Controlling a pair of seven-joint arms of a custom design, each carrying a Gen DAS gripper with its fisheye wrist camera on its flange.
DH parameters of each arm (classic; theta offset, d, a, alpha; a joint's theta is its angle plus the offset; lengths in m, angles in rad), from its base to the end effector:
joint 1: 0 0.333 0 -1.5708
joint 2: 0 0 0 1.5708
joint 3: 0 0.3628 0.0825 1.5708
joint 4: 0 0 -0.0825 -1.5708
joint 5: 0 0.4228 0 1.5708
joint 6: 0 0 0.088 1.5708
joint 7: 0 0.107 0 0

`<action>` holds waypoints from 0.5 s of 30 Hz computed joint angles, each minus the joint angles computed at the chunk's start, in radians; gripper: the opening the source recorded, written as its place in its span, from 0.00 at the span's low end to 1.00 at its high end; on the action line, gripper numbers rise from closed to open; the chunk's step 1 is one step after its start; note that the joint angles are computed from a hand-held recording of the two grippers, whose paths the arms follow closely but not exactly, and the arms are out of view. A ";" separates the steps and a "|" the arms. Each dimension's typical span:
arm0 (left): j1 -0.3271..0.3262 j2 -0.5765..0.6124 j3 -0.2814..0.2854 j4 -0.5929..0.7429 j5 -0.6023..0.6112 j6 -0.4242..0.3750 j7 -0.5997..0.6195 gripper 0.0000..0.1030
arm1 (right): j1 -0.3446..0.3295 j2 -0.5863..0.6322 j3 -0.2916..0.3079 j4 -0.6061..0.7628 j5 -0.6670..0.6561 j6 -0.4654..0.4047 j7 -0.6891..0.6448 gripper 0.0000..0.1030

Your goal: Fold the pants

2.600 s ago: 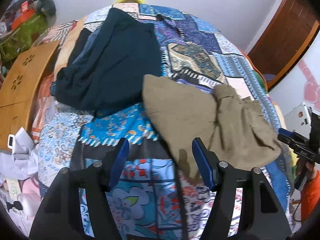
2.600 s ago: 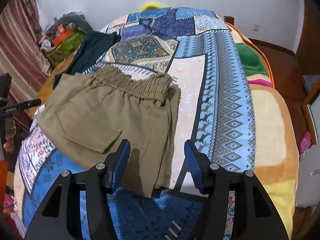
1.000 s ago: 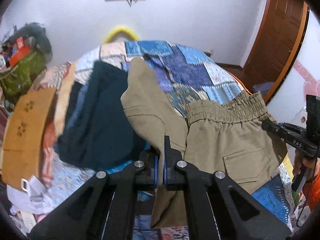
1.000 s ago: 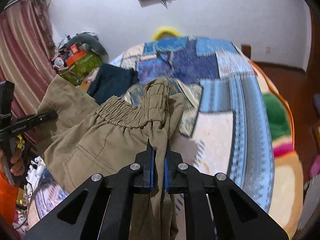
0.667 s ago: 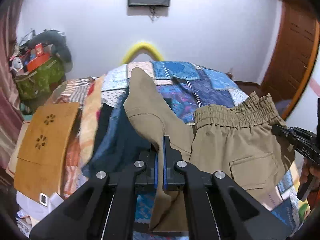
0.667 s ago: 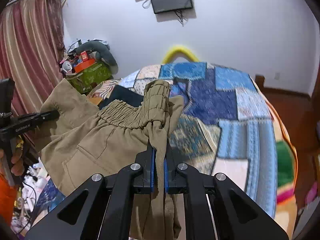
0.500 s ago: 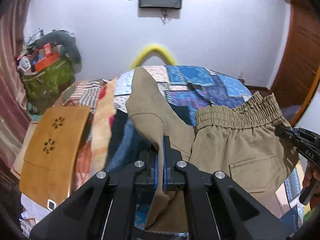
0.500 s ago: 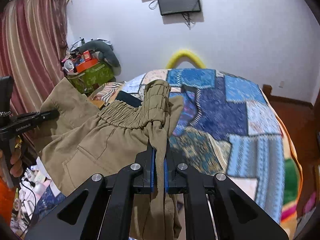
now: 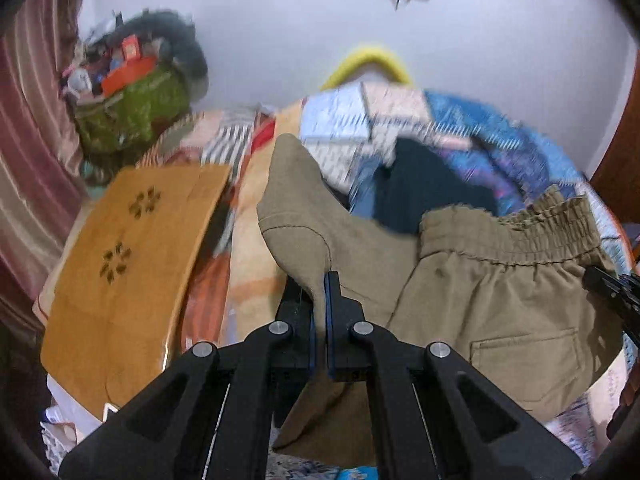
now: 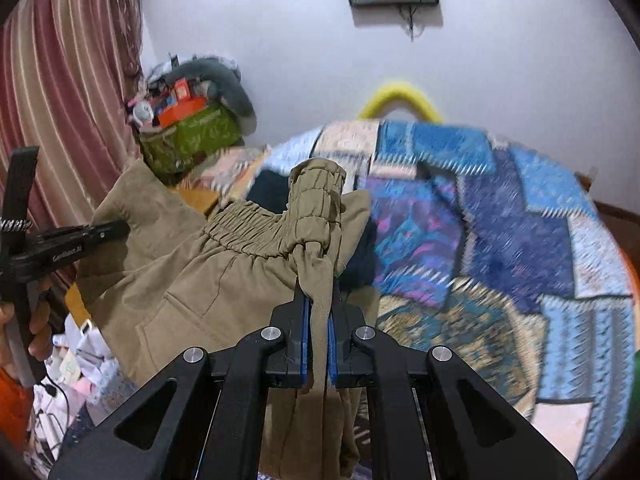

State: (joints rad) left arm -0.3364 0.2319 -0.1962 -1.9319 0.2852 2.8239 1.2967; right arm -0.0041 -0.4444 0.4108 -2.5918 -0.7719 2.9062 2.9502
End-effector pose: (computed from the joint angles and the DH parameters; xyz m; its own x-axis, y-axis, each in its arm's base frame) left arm 0.5955 -0.3561 0.4705 -0.4532 -0.8911 -0.0223 -0.6891 0.3661 -0.6254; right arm 0.3960 0.2272 0.4789 -0.1630 -0.9703 -0.1786 -0.6348 0.2417 -0.7339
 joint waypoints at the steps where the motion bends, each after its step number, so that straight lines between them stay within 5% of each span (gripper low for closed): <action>1: 0.000 0.012 0.003 0.003 0.004 -0.013 0.003 0.03 | 0.006 0.023 -0.002 -0.001 0.008 0.001 -0.003 0.06; 9: 0.056 0.014 -0.026 -0.074 -0.118 -0.026 0.097 0.20 | 0.104 0.048 -0.051 -0.043 0.067 -0.064 -0.027 0.15; 15: 0.089 -0.084 -0.063 -0.163 -0.267 -0.026 0.181 0.23 | 0.199 -0.022 -0.081 -0.065 0.147 -0.156 -0.109 0.22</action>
State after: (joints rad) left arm -0.2476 0.1479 -0.2592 -2.0946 0.0182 2.7983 1.4775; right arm 0.1952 -0.4660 0.3297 -2.6565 -0.6246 2.7507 2.8410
